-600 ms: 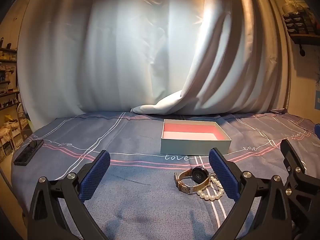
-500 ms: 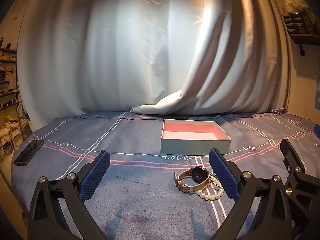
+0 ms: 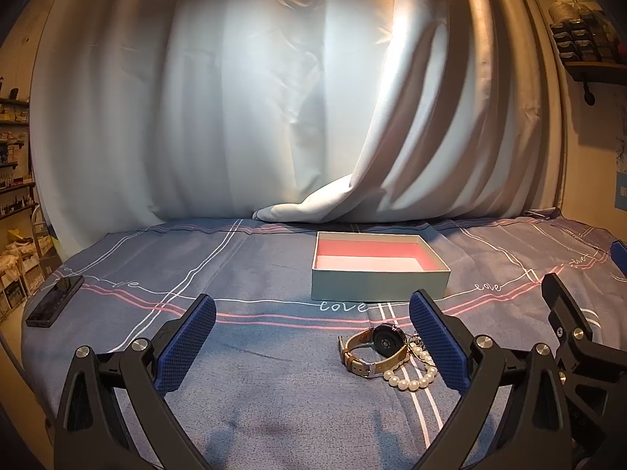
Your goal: Organize jewelry
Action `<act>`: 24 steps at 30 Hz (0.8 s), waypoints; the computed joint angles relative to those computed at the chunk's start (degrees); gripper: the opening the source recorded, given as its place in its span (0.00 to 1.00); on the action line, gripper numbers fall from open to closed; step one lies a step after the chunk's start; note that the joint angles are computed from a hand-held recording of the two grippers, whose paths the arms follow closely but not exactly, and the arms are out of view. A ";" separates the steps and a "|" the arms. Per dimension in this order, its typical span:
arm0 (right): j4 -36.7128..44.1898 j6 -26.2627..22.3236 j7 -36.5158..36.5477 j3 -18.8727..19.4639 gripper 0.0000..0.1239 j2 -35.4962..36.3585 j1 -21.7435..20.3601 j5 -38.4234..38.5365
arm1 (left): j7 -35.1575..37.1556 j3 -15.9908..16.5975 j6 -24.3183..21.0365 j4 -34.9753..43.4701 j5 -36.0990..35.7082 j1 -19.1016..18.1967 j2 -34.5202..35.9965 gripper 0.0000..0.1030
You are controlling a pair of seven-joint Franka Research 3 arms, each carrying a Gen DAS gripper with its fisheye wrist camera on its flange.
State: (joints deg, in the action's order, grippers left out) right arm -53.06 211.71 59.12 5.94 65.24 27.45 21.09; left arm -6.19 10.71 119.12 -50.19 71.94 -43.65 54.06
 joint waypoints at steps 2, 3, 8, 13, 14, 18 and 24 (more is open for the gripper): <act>-0.35 0.08 0.23 0.17 0.79 -0.18 -0.12 -0.43 | -0.06 0.09 -0.04 -0.36 0.22 -0.09 -0.19 0.94; -0.47 0.16 0.17 0.10 0.79 -0.26 -0.07 -0.32 | 0.01 0.04 -0.16 -0.29 0.17 -0.06 -0.15 0.94; -1.63 0.54 0.49 0.32 0.79 -0.85 -0.24 -1.06 | 0.59 0.00 0.25 -0.74 0.56 0.02 -0.41 0.94; -0.22 -1.00 0.47 0.01 0.79 -0.21 -0.23 -0.88 | 1.85 0.00 -0.26 -0.46 0.57 -0.06 -0.21 0.94; -0.35 -1.09 0.51 0.02 0.79 -0.30 -0.26 -0.91 | 1.67 0.10 -0.11 -0.58 0.78 -0.10 -0.25 0.94; 0.39 -2.28 -0.02 -0.57 0.79 -0.08 0.16 0.02 | 1.79 0.51 -0.08 -0.01 1.64 -0.21 0.35 0.94; 1.92 -3.89 -0.82 -1.39 0.79 0.61 0.73 1.60 | 2.62 -0.22 1.37 0.04 0.08 0.56 0.21 0.94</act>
